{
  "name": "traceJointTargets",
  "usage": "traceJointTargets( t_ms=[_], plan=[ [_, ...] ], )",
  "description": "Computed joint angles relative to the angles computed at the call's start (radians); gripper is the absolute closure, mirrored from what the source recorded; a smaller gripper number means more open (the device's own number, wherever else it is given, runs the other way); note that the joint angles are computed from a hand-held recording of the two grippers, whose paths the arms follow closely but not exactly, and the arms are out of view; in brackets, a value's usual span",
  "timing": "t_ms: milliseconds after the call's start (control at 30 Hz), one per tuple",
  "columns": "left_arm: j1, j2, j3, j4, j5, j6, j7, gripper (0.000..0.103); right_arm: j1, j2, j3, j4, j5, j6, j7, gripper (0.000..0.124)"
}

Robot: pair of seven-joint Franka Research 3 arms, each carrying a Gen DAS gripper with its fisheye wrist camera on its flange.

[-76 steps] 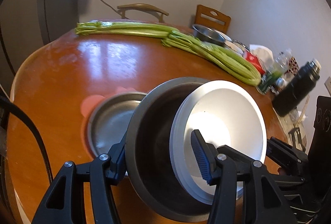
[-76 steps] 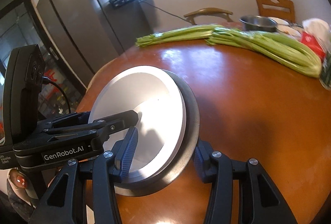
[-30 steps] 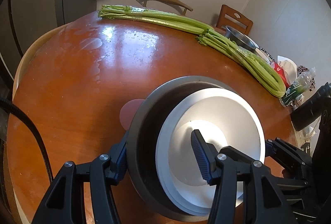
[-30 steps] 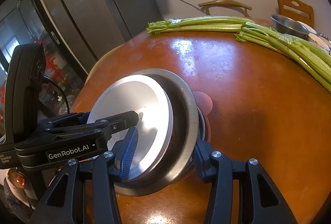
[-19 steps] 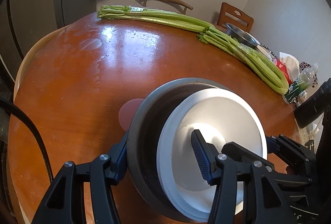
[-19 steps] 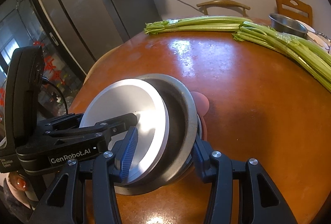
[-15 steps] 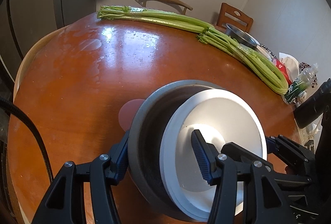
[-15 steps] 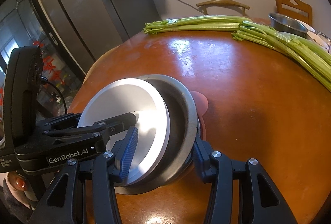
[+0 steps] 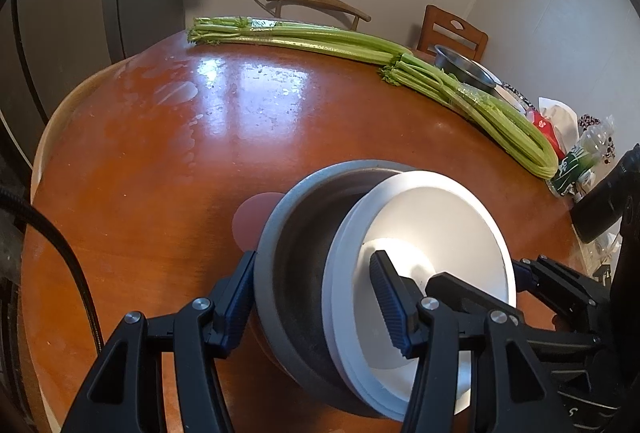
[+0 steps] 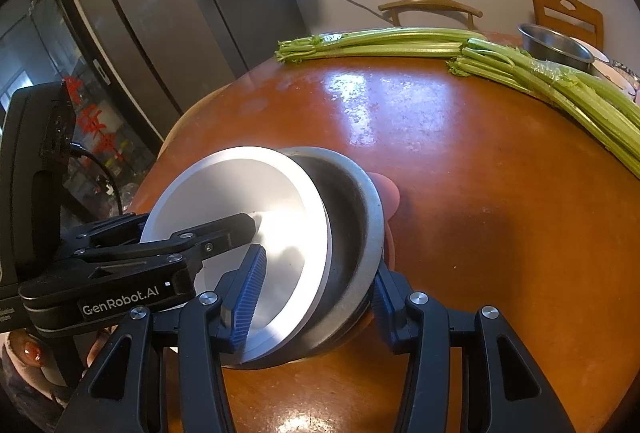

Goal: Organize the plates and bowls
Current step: 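Lift the nested bowls with the left gripper and carry them over the silver pan, then lower the nested bowls onto the silver pan and open the left gripper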

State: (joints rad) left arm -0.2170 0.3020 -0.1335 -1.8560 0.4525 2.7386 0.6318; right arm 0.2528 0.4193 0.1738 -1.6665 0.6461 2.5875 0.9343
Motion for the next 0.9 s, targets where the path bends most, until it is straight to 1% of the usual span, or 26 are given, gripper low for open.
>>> traceJointTargets(
  t_ms=[200, 300, 400, 600, 767, 833, 900],
  plan=[
    [-0.002, -0.017, 0.005, -0.016, 0.014, -0.006, -0.02, 0.047, 0.011, -0.005, -0.006, -0.011, -0.022, 0.021, 0.008, 0.072],
    [-0.008, -0.028, 0.013, -0.024, 0.043, -0.013, -0.043, 0.047, 0.01, -0.006, -0.006, -0.012, -0.027, 0.02, 0.012, 0.072],
    [-0.005, -0.04, 0.011, -0.033, 0.053, -0.008, -0.055, 0.047, 0.013, -0.009, -0.01, -0.015, -0.034, 0.03, 0.022, 0.072],
    [-0.001, -0.044, 0.006, -0.034, 0.063, -0.024, -0.065, 0.047, 0.012, -0.015, -0.013, -0.021, -0.046, 0.034, 0.038, 0.072],
    [-0.011, -0.069, 0.017, -0.054, 0.115, -0.019, -0.115, 0.047, 0.002, -0.04, 0.004, -0.054, -0.011, 0.096, -0.006, 0.07],
    [-0.024, -0.087, 0.029, -0.063, 0.175, -0.028, -0.168, 0.047, -0.003, -0.058, 0.015, -0.079, 0.014, 0.148, -0.044, 0.067],
    [-0.031, -0.105, 0.031, -0.07, 0.232, -0.04, -0.214, 0.047, -0.014, -0.075, 0.03, -0.098, 0.049, 0.168, -0.088, 0.067]
  ],
)
